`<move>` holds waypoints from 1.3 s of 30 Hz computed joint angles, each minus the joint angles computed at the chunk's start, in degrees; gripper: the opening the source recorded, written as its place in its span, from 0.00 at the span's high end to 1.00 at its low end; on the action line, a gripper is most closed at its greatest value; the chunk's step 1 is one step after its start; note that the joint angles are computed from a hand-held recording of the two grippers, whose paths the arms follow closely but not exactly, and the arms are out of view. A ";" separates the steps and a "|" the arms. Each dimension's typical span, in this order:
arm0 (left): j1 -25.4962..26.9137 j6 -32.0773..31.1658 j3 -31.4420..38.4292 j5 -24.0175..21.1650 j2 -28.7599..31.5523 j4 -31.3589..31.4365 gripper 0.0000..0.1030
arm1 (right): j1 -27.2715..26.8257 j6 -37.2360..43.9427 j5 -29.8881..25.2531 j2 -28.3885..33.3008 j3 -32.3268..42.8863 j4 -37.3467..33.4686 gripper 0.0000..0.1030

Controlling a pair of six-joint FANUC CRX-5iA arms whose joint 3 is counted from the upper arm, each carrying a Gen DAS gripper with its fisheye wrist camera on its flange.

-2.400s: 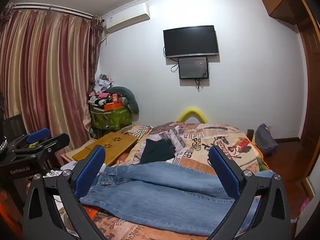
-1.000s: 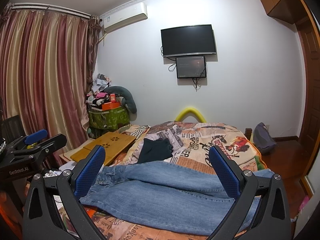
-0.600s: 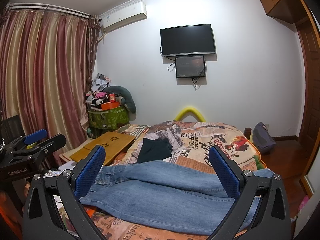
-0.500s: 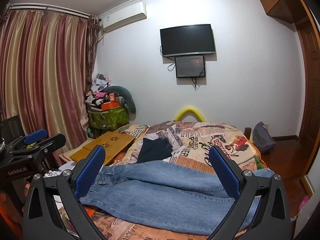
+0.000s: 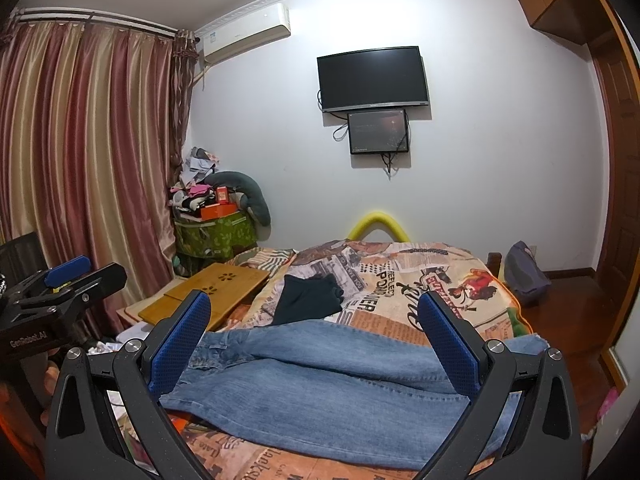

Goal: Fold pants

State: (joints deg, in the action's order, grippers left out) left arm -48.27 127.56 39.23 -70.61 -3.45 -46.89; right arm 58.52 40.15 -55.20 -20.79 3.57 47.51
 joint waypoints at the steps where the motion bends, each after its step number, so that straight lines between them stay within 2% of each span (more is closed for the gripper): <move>1: 0.19 0.05 -0.17 0.15 -0.09 0.19 0.00 | -0.08 0.06 -0.03 0.04 0.04 -0.14 0.00; 13: 2.88 -0.85 -0.13 -0.18 1.05 1.32 0.00 | -3.05 4.00 0.11 2.25 2.34 -5.21 0.00; 18: 9.91 -3.58 -1.62 2.61 1.84 9.07 0.00 | -7.86 9.73 0.45 5.59 5.31 -10.55 0.00; 24: 20.82 -8.21 -1.26 2.92 5.14 19.28 0.00 | -14.84 18.74 0.17 11.26 11.54 -20.53 0.00; 30: 30.16 -14.58 5.09 -2.38 13.04 25.34 0.00 | -21.21 29.17 -3.71 19.19 20.09 -29.67 0.00; 32: 33.40 -16.70 6.15 -2.88 15.25 28.69 0.00 | -23.59 32.30 -6.31 22.43 24.14 -33.74 0.01; 36: 38.73 -20.67 10.61 -7.14 21.45 32.50 0.00 | -28.30 36.50 -11.40 28.04 32.46 -43.45 0.01; 39: 42.24 -21.30 13.15 -10.42 25.74 36.50 0.00 | -31.21 39.27 -16.15 33.40 39.45 -48.82 0.01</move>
State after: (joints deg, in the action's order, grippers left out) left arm -6.03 106.26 52.38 -81.02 22.29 -10.39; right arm 27.31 79.43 -71.35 12.62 43.02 -1.31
